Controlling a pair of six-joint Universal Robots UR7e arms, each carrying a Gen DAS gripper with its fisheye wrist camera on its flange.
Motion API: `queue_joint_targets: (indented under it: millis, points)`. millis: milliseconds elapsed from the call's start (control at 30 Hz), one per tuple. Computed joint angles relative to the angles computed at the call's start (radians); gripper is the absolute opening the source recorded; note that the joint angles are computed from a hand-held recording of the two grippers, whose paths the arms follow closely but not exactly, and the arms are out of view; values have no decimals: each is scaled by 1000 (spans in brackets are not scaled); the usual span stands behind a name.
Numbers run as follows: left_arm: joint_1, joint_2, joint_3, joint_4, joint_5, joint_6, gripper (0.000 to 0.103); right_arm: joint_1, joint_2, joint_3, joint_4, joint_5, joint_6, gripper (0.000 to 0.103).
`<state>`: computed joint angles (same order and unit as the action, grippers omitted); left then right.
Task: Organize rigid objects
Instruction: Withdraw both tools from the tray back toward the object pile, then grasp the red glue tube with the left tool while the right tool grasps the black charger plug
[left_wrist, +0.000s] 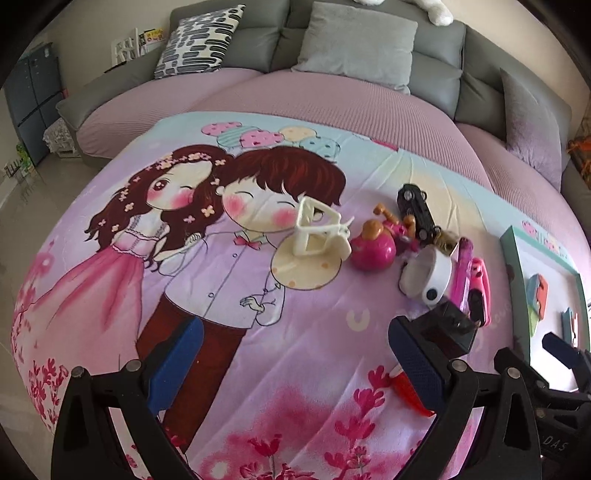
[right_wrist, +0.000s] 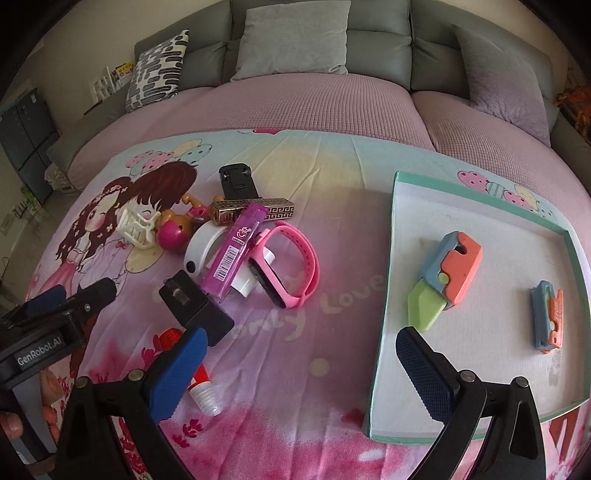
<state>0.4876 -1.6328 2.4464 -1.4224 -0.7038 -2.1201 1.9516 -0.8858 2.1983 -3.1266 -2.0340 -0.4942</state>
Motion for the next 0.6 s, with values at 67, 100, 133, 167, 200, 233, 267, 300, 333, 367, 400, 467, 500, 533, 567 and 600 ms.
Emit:
queue_joint_targets:
  millis: [67,100,133,167,200,233,267,300,333,367,400,467,500,533,567,600]
  points:
    - [9,0,15,-58,6,43,100,-1,1,0,-9,-13,6,103]
    - [14,2,22,-92,8,68,100,-2,2,-1,-12,-21,11,103]
    - [20,8,30,-132,8,101,100,-4,2,-3,-10,-27,20,103]
    - [25,17,34,-163,5,127,100,-6,1,-5,-6,-33,28,103]
    - [30,28,40,-201,0,162,100,-8,-1,-6,-6,-36,35,103]
    - [36,41,46,-247,-6,207,100,-10,-3,-6,-7,-39,38,103]
    - [39,52,50,-277,-11,237,100,-11,-7,-5,-11,-42,40,103]
    - [41,65,51,-302,-16,266,100,-12,-10,-4,-17,-45,40,103]
    - [41,78,52,-321,-19,290,100,-13,-12,-5,-22,-47,43,103]
    - [38,88,54,-342,-22,319,100,-15,-17,-4,-25,-48,48,103]
    - [36,99,55,-361,-27,348,100,-17,-22,-2,-28,-48,53,103]
    - [26,110,63,-408,-29,406,100,-21,-29,-1,-34,-47,64,103]
    - [20,116,69,-442,-29,442,100,-23,-33,1,-36,-47,68,103]
    - [16,123,74,-475,-30,479,100,-25,-36,2,-38,-47,70,103]
    - [12,134,77,-505,-31,519,100,-26,-36,1,-41,-49,72,103]
    - [8,150,77,-529,-32,559,100,-27,-36,1,-43,-51,74,103]
